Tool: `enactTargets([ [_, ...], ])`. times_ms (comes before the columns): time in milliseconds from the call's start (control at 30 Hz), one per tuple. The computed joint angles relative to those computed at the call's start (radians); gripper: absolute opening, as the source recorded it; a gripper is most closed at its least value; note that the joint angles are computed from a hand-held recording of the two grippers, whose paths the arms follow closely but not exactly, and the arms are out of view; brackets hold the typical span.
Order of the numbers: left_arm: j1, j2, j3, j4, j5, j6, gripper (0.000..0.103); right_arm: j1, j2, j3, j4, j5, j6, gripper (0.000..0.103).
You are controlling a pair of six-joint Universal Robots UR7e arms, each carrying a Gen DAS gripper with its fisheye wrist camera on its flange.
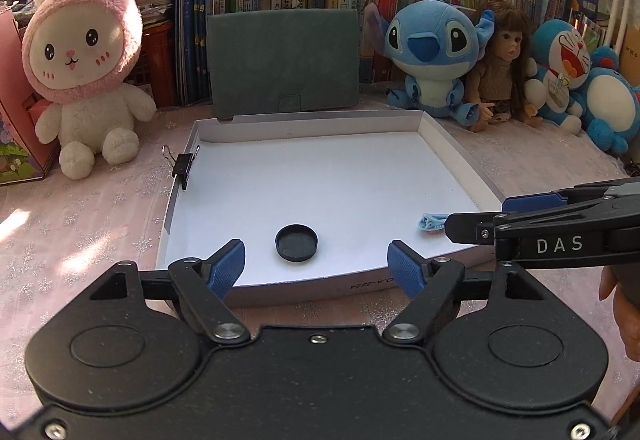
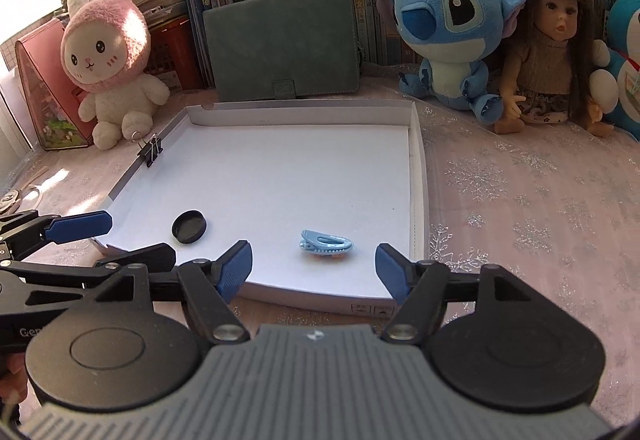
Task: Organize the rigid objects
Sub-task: 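Move both grippers back toward the remaining objects on the cloth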
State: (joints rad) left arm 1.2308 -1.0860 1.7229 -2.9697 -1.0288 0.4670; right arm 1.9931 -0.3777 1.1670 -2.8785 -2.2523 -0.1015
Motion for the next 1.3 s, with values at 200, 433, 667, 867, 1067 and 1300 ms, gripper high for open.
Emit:
enactTargets([
  [200,0.001,-0.077,0.124,-0.116,-0.077,0.042,0.080,0.013,-0.047,0.121,-0.163,0.014,-0.086,0.087],
  [433,0.001,-0.135,0.229,-0.195,-0.096,0.055,0.079,0.026,-0.080,0.250,-0.365,0.029,-0.191,0.090],
  [667,-0.003,-0.182,0.320,-0.271,-0.081,0.075,0.079,0.040,-0.093,0.353,-0.523,0.041,-0.280,0.094],
  [867,-0.002,-0.219,0.389,-0.315,-0.066,0.072,0.079,0.050,-0.084,0.409,-0.646,0.028,-0.368,0.099],
  [1067,0.005,-0.250,0.444,-0.344,-0.045,0.082,0.079,0.054,-0.084,0.465,-0.734,0.015,-0.390,0.100],
  [1300,0.018,-0.282,0.485,-0.340,-0.027,0.062,0.077,0.061,-0.076,0.521,-0.843,-0.016,-0.439,0.100],
])
